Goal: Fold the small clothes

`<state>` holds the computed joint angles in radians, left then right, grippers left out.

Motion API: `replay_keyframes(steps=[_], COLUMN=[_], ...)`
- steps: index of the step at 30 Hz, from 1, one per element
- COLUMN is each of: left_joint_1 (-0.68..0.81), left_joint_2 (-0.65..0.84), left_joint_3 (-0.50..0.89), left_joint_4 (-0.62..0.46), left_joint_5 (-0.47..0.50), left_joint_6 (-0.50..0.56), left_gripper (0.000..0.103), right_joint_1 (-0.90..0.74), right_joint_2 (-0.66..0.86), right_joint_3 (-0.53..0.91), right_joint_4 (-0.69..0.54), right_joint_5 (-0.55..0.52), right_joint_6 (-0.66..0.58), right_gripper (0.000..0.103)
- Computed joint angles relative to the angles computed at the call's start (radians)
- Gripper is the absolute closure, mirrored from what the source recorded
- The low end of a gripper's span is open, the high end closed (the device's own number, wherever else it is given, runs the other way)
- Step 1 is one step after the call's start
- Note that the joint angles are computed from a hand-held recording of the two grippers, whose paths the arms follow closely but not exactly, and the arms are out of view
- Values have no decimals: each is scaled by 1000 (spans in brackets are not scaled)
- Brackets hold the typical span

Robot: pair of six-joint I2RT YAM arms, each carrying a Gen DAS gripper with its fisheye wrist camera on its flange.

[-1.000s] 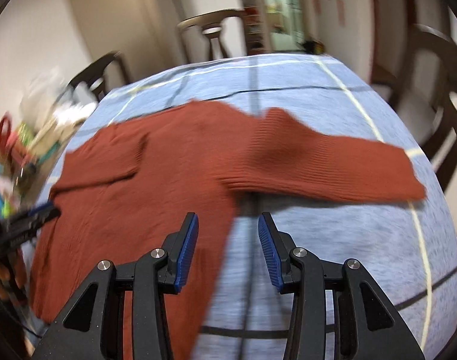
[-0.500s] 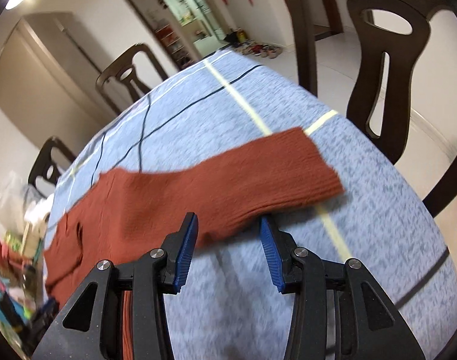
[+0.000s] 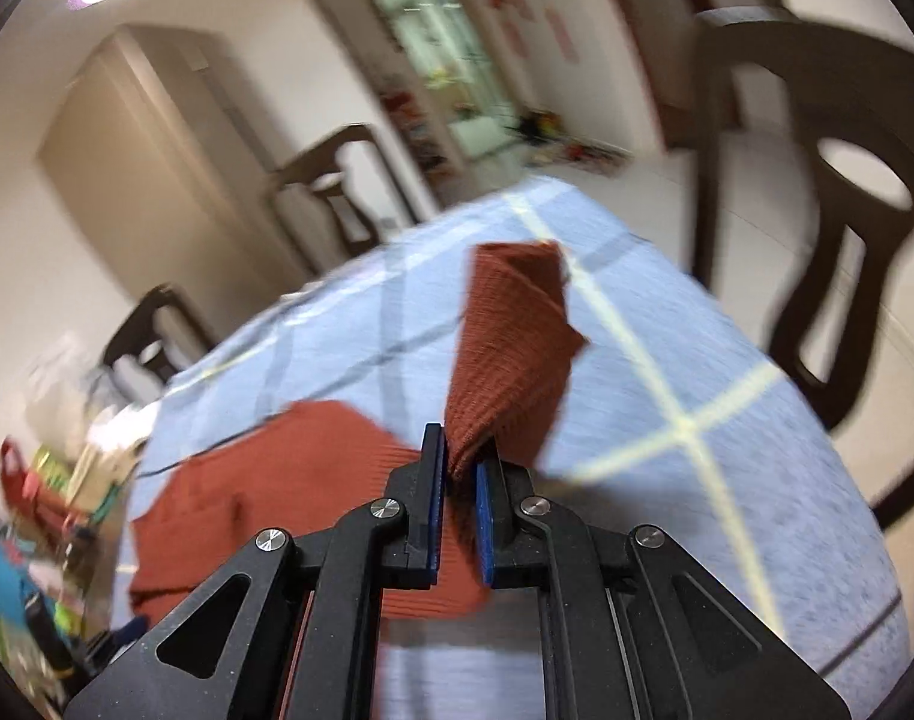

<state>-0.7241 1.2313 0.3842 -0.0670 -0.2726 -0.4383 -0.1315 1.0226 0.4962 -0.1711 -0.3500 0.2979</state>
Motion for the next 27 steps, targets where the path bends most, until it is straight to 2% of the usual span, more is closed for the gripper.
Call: replay_keyframes(steps=[4,8,11,13,16,19,23,27], left_joint_1=[2,7,33,36,19,28,26,57], left_joint_2=[0,-12,-50,-81,-111,-63,127,343], left_joint_3=[0,5,22,41,89,159,277,408], left_joint_4=[2,-12,-47,-75,-113,-97,-15,2], left_joint_5=[2,17,77,91,82,145,198,310], left_joint_6=[0,-14,-17,-12,6,30,56,45], left_gripper=[45,45,45,45,45,45,45,45], right_joint_1=[243,426,504,538,533,494,434,366], right_joint_2=[75,265,436,463,392,298,203,163], right_joint_3=[67,132,179,154,70,8,-56,-93], right_joint_4=[50,132,124,130,161,151,125,102], right_joint_5=[65,88,50,68,36,11,26,11], right_joint_6=[29,17,-47,-63,-93,-100,-102,-115], right_gripper=[94,94,93,89,80,79,79,79])
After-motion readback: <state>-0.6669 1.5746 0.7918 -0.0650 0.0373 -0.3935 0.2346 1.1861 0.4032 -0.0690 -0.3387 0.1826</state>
